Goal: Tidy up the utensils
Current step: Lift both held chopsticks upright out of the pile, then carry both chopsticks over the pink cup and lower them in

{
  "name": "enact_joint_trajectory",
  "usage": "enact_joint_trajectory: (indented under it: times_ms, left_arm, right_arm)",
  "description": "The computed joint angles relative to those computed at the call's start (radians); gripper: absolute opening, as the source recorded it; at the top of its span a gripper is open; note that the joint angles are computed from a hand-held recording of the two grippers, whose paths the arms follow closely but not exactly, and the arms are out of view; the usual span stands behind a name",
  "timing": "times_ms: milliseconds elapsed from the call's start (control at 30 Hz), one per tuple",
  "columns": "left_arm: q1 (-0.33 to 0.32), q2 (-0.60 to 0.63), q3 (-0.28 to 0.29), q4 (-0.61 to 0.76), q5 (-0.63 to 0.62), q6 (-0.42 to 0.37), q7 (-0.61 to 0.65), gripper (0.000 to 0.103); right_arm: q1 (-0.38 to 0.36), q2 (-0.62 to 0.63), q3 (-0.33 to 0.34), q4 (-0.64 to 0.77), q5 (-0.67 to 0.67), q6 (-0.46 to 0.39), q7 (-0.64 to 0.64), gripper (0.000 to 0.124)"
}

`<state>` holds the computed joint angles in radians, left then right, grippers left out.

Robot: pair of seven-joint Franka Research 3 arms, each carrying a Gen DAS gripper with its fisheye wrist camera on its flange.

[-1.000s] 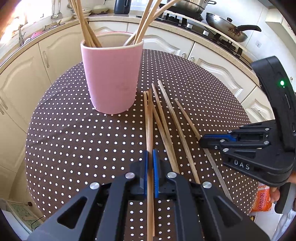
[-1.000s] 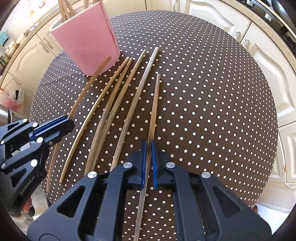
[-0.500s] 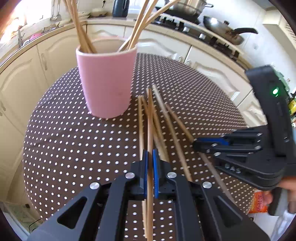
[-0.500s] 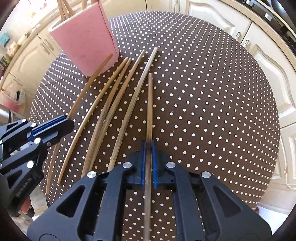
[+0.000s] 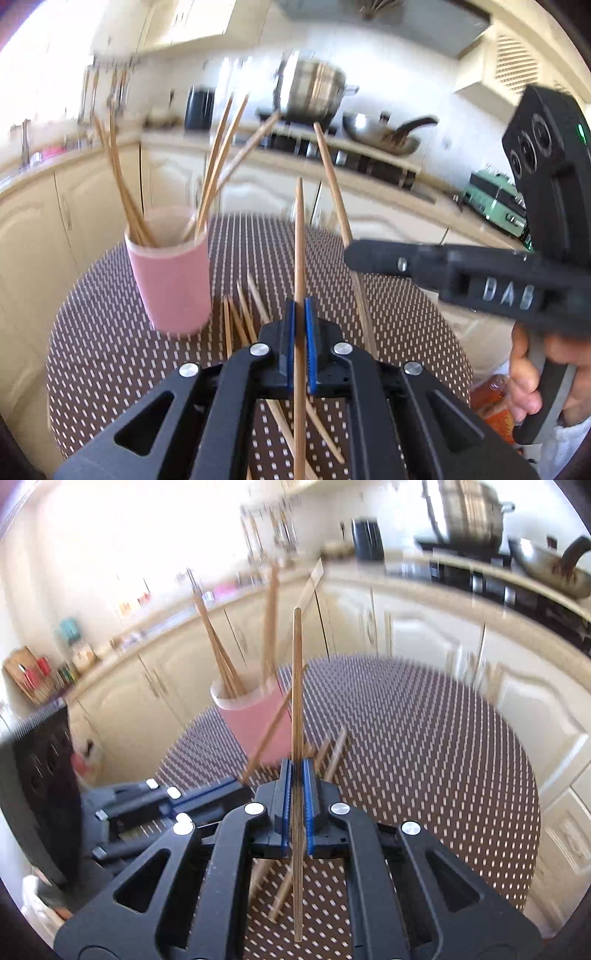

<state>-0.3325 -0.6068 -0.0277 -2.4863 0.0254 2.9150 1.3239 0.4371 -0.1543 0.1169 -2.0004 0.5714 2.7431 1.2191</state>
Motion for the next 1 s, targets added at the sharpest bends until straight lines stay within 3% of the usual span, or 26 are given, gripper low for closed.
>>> enact_joint_trajectory:
  times_ms: [133, 200, 400, 567, 700, 867, 1000]
  left_arm:
    - [0.093, -0.016, -0.064, -0.047, 0.068, 0.183, -0.055, 0.006]
    - [0.123, -0.017, -0.068, -0.067, 0.087, 0.281, -0.095, 0.006]
    - [0.392, 0.008, -0.226, -0.060, 0.117, 0.505, -0.229, 0.006]
    - [0.544, 0.073, -0.307, 0.003, 0.079, 0.629, -0.256, 0.006]
    - [0.616, 0.145, -0.355, 0.063, 0.004, 0.708, -0.224, 0.006]
    - [0.653, 0.232, -0.397, 0.126, -0.109, 0.761, -0.115, 0.006]
    - [0.631, 0.302, -0.391, 0.167, -0.167, 0.778, -0.053, 0.006]
  right_arm:
    - [0.049, -0.005, -0.002, 0.022, 0.124, 0.112, -0.089, 0.007]
    - [0.072, 0.019, -0.005, 0.059, 0.184, 0.151, -0.146, 0.007]
    - [0.102, 0.127, 0.020, 0.205, 0.353, 0.265, -0.326, 0.007]
    - [0.081, 0.248, 0.083, 0.357, 0.381, 0.339, -0.393, 0.007]
    - [0.054, 0.340, 0.148, 0.466, 0.356, 0.406, -0.432, 0.007]
    - [-0.024, 0.436, 0.271, 0.554, 0.336, 0.481, -0.492, 0.007]
    - [-0.101, 0.494, 0.379, 0.590, 0.316, 0.510, -0.520, 0.007]
